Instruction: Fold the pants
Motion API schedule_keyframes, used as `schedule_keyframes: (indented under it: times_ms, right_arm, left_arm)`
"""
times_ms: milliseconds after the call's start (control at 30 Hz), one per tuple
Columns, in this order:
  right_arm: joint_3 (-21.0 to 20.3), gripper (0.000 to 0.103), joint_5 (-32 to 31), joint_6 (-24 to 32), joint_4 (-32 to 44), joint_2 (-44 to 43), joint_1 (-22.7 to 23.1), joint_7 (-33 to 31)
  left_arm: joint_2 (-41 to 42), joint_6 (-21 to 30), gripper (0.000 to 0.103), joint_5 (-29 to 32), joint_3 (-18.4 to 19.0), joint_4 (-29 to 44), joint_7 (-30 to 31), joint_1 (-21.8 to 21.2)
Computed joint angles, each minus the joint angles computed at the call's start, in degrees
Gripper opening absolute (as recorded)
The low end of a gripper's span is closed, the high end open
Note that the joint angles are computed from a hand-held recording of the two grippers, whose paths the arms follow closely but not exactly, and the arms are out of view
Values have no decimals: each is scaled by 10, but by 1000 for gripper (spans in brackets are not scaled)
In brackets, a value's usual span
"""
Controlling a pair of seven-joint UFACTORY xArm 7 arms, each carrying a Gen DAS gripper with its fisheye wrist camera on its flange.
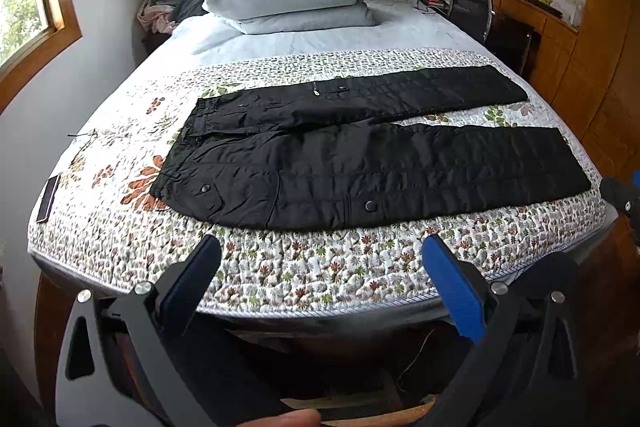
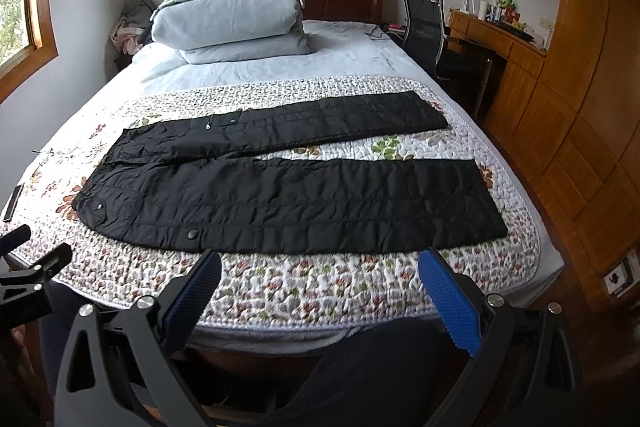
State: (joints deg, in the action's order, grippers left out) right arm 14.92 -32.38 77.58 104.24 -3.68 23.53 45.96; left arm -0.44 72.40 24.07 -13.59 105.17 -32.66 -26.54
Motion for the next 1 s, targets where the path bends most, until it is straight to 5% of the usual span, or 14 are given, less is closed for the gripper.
schedule_keyframes:
  times_ms: [267, 333, 467, 700, 833, 1000]
  right_arm:
    - [-37, 100, 8, -52, 22, 33, -27, -79]
    - [-46, 100, 9, -58, 41, 51, -31, -101]
    - [-62, 100, 4, -88, 47, 65, -36, -125]
    - [-84, 100, 64, -152, 42, 83, -58, -182]
    - [-100, 100, 93, -154, 53, 100, -74, -206]
    - [-118, 100, 229, -177, -50, 62, -126, -233]
  left_arm:
    - [36, -70, 100, -132, 52, -7, 114, 61]
    - [29, -124, 100, -177, 47, -30, 147, 107]
    - [23, -208, 100, -129, 82, -58, 158, 121]
    - [117, -100, 100, -67, 109, 49, 168, 144]
    - [172, -24, 100, -109, 117, 132, 182, 155]
    - [147, -69, 100, -180, 122, 56, 178, 191]
